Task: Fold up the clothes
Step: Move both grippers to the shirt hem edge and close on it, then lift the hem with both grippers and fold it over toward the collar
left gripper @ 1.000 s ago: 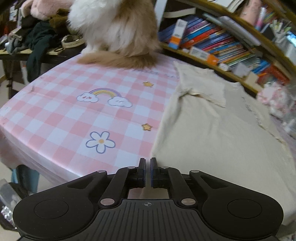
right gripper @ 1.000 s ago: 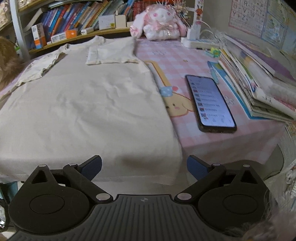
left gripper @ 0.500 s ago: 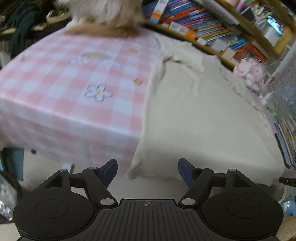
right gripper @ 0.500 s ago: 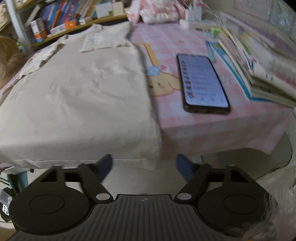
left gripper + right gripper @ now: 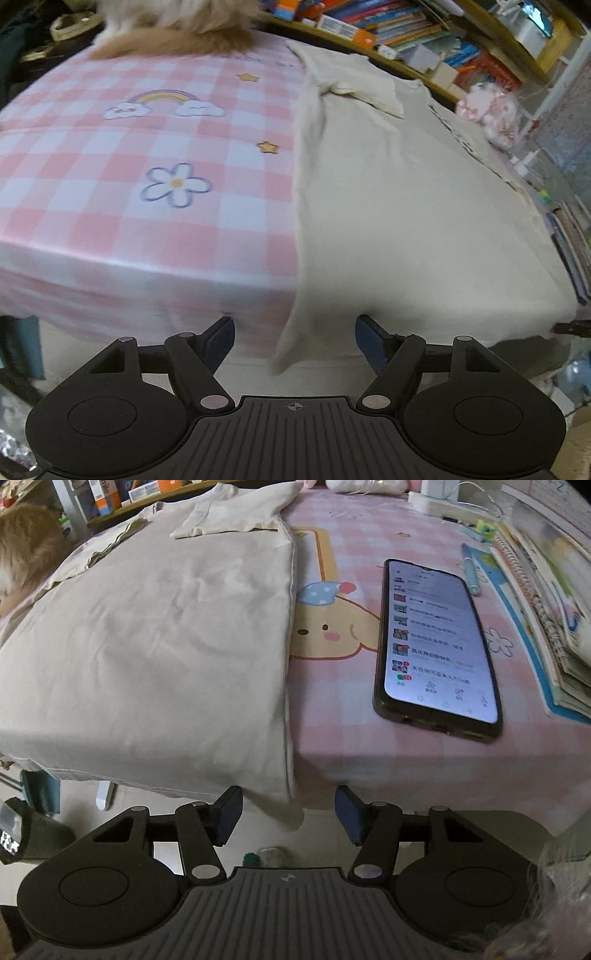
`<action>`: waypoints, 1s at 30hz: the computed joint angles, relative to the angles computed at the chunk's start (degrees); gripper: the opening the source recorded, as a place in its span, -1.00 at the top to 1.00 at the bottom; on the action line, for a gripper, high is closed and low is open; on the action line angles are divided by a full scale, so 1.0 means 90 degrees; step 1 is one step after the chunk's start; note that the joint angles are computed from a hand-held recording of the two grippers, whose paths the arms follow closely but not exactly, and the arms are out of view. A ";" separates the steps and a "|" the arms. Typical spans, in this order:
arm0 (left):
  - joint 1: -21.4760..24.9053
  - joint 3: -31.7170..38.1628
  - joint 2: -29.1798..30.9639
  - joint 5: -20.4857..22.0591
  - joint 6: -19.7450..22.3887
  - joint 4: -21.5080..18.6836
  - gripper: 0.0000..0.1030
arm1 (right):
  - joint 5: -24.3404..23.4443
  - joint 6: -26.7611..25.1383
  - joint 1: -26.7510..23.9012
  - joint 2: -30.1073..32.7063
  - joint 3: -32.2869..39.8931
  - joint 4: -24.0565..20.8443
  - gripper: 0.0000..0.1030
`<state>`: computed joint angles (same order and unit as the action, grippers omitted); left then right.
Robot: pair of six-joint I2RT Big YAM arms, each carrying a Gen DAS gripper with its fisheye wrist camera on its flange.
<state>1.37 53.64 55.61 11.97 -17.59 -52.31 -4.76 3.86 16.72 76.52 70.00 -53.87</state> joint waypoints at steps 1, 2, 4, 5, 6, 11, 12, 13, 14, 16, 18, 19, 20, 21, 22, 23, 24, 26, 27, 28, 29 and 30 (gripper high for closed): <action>0.0017 0.0029 0.0066 0.0111 0.0056 -0.0026 -0.38 | -0.0108 -0.0029 -0.0040 0.0050 0.0039 -0.0012 -0.05; 0.0013 0.0068 0.0149 0.0181 0.0125 -0.0083 -0.37 | -0.0229 -0.0044 -0.0079 0.0112 0.0084 -0.0028 -0.05; -0.0041 0.0177 0.0333 0.0151 0.0269 -0.0214 -0.36 | -0.0482 -0.0056 -0.0136 0.0198 0.0129 -0.0086 -0.06; -0.0068 0.0233 0.0420 0.0121 0.0337 -0.0271 -0.36 | -0.0586 -0.0071 -0.0150 0.0260 0.0165 -0.0120 -0.06; -0.0087 0.0278 0.0480 0.0108 0.0396 -0.0315 -0.35 | -0.0683 -0.0107 -0.0176 0.0315 0.0205 -0.0167 -0.05; -0.0088 0.0380 0.0542 0.0206 0.0593 -0.0451 0.18 | -0.0999 -0.0217 -0.0242 0.0405 0.0347 -0.0265 0.16; -0.0108 0.0394 0.0542 0.0183 0.0547 -0.0477 0.27 | -0.1037 -0.0220 -0.0258 0.0416 0.0379 -0.0295 0.28; -0.0129 0.0407 0.0543 0.0159 0.0499 -0.0504 0.34 | -0.1063 -0.0218 -0.0270 0.0416 0.0400 -0.0323 0.41; -0.0154 0.0424 0.0549 0.0159 0.0463 -0.0532 0.51 | -0.1069 -0.0210 -0.0276 0.0394 0.0400 -0.0345 0.49; -0.0240 0.0455 0.0541 0.0091 0.0421 -0.0610 0.76 | -0.1135 -0.0174 -0.0297 0.0333 0.0387 -0.0391 0.71; -0.0273 0.0450 0.0472 0.0059 0.0375 -0.0690 0.96 | -0.1270 -0.0159 -0.0331 0.0244 0.0339 -0.0425 0.82; -0.0282 0.0441 0.0426 0.0067 0.0347 -0.0730 0.96 | -0.1337 -0.0173 -0.0340 0.0189 0.0320 -0.0449 0.86; -0.0292 0.0433 0.0370 0.0063 0.0304 -0.0778 0.98 | -0.1400 -0.0188 -0.0350 0.0132 0.0305 -0.0483 0.87; -0.0302 0.0427 0.0305 0.0047 0.0247 -0.0836 0.98 | -0.1433 -0.0204 -0.0353 0.0065 0.0293 -0.0524 0.88; -0.0312 0.0422 0.0241 0.0031 0.0190 -0.0894 0.98 | -0.1427 -0.0213 -0.0344 -0.0010 0.0277 -0.0541 0.89; -0.0323 0.0418 0.0178 0.0015 0.0132 -0.0952 0.98 | -0.1412 -0.0227 -0.0331 -0.0093 0.0258 -0.0552 0.89; -0.0332 0.0413 0.0116 -0.0006 0.0073 -0.1009 0.98 | -0.1388 -0.0236 -0.0314 -0.0188 0.0240 -0.0558 0.89; -0.0316 0.0383 -0.0039 0.0053 -0.0024 -0.1074 0.99 | -0.1435 -0.0181 -0.0280 -0.0303 0.0253 -0.0611 0.89; -0.0309 0.0374 -0.0105 0.0099 -0.0070 -0.1092 0.99 | -0.1470 -0.0148 -0.0262 -0.0345 0.0268 -0.0642 0.89; -0.0309 0.0372 -0.0154 0.0143 -0.0119 -0.1105 0.99 | -0.1507 -0.0127 -0.0249 -0.0383 0.0284 -0.0692 0.89; -0.0302 0.0368 -0.0203 0.0199 -0.0144 -0.1122 0.99 | -0.1547 -0.0126 -0.0241 -0.0403 0.0306 -0.0776 0.89; -0.0283 0.0358 -0.0254 0.0271 -0.0140 -0.1148 0.99 | -0.1583 -0.0110 -0.0226 -0.0407 0.0329 -0.0850 0.89</action>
<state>-1.17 56.86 53.33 14.40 -18.85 -62.64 -19.01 2.86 14.68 72.86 72.96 -61.52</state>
